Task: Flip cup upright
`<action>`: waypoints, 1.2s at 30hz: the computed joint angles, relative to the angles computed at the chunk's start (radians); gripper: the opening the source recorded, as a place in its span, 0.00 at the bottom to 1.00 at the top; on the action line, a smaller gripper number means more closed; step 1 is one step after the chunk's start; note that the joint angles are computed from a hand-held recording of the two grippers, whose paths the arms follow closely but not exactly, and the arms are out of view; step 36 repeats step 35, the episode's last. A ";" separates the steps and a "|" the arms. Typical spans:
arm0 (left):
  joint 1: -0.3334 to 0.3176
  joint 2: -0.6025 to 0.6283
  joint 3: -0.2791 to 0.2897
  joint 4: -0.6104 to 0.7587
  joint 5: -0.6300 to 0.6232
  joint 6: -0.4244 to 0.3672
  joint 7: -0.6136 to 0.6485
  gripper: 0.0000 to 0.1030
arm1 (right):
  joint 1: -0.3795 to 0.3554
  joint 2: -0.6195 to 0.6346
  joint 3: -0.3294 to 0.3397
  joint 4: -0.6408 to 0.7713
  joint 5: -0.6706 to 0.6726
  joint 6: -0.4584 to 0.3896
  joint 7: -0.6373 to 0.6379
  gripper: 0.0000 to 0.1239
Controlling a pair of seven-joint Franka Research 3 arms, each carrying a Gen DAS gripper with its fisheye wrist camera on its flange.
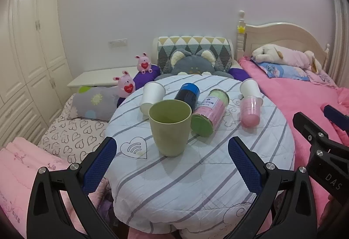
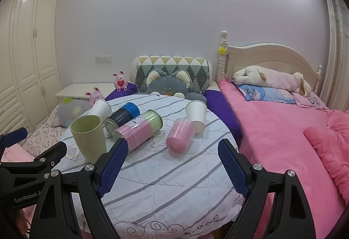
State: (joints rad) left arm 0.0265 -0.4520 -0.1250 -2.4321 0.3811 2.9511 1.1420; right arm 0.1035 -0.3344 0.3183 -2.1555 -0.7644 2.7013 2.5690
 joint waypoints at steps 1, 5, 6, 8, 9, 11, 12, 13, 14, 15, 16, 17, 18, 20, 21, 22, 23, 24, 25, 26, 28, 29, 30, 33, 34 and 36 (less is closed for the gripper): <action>0.002 0.001 -0.001 0.001 0.001 0.002 -0.001 1.00 | 0.001 0.002 0.001 0.002 0.000 -0.002 -0.001 0.70; 0.024 0.004 -0.019 0.000 0.022 0.025 -0.014 1.00 | 0.005 0.010 -0.003 0.010 0.001 -0.008 -0.004 0.70; 0.029 0.005 -0.023 0.000 0.027 0.028 -0.019 1.00 | 0.005 0.012 -0.003 0.011 0.000 -0.009 -0.003 0.70; 0.024 0.008 -0.019 0.002 0.027 0.026 -0.018 1.00 | 0.009 0.016 -0.006 0.014 -0.001 -0.011 -0.004 0.70; 0.023 0.009 -0.018 0.003 0.027 0.027 -0.018 1.00 | 0.010 0.018 -0.007 0.015 -0.002 -0.012 -0.005 0.70; 0.021 0.010 -0.016 0.004 0.028 0.024 -0.017 1.00 | 0.013 0.019 -0.009 0.016 -0.003 -0.012 -0.003 0.70; 0.016 0.010 -0.011 0.004 0.025 0.024 -0.012 1.00 | 0.015 0.020 -0.011 0.016 -0.002 -0.013 -0.004 0.70; 0.014 0.011 -0.009 0.003 0.024 0.025 -0.011 1.00 | 0.016 0.021 -0.012 0.017 -0.002 -0.015 -0.005 0.70; 0.016 0.010 -0.011 0.003 0.025 0.025 -0.012 1.00 | 0.017 0.024 -0.013 0.019 -0.001 -0.017 -0.006 0.70; 0.017 0.013 -0.012 0.006 0.026 0.024 -0.011 1.00 | 0.019 0.027 -0.015 0.021 0.000 -0.018 -0.008 0.70; 0.018 0.015 -0.012 0.006 0.028 0.025 -0.010 1.00 | 0.021 0.030 -0.017 0.023 0.000 -0.018 -0.009 0.70; 0.019 0.017 -0.012 0.007 0.029 0.025 -0.009 1.00 | 0.022 0.033 -0.018 0.024 -0.001 -0.020 -0.008 0.70; 0.019 0.018 -0.013 0.007 0.028 0.025 -0.011 1.00 | 0.024 0.036 -0.018 0.026 -0.002 -0.022 -0.008 0.70; 0.016 0.018 -0.011 0.008 0.026 0.025 -0.009 1.00 | 0.028 0.042 -0.021 0.031 -0.005 -0.025 -0.008 0.70; 0.017 0.021 -0.011 0.009 0.026 0.024 -0.009 1.00 | 0.030 0.044 -0.023 0.032 -0.006 -0.026 -0.007 0.70; 0.019 0.023 -0.013 0.009 0.028 0.023 -0.010 1.00 | 0.033 0.047 -0.024 0.034 -0.007 -0.028 -0.007 0.70; 0.022 0.027 -0.014 0.012 0.030 0.023 -0.012 1.00 | 0.035 0.050 -0.026 0.037 -0.007 -0.030 -0.008 0.70; 0.024 0.031 -0.014 0.013 0.031 0.025 -0.014 1.00 | 0.038 0.054 -0.028 0.039 -0.008 -0.032 -0.009 0.70; 0.024 0.033 -0.013 0.013 0.030 0.025 -0.014 1.00 | 0.041 0.058 -0.029 0.042 -0.009 -0.034 -0.008 0.70; 0.022 0.038 -0.010 0.014 0.029 0.025 -0.011 1.00 | 0.045 0.061 -0.031 0.044 -0.010 -0.035 -0.009 0.70; 0.019 0.045 -0.002 0.018 0.024 0.024 -0.007 1.00 | 0.051 0.070 -0.035 0.050 -0.012 -0.039 -0.011 0.70; 0.017 0.049 0.001 0.019 0.020 0.021 -0.004 1.00 | 0.055 0.074 -0.037 0.054 -0.013 -0.042 -0.012 0.70; 0.009 0.054 0.010 0.022 0.013 0.021 0.006 1.00 | 0.059 0.079 -0.039 0.057 -0.014 -0.044 -0.013 0.70; -0.011 0.072 0.034 0.031 -0.018 0.014 0.034 1.00 | 0.072 0.097 -0.048 0.070 -0.014 -0.051 -0.019 0.70; -0.019 0.079 0.042 0.034 -0.031 0.013 0.044 1.00 | 0.077 0.103 -0.051 0.074 -0.015 -0.054 -0.020 0.70; -0.027 0.084 0.050 0.037 -0.044 0.009 0.056 1.00 | 0.081 0.110 -0.054 0.079 -0.015 -0.057 -0.023 0.70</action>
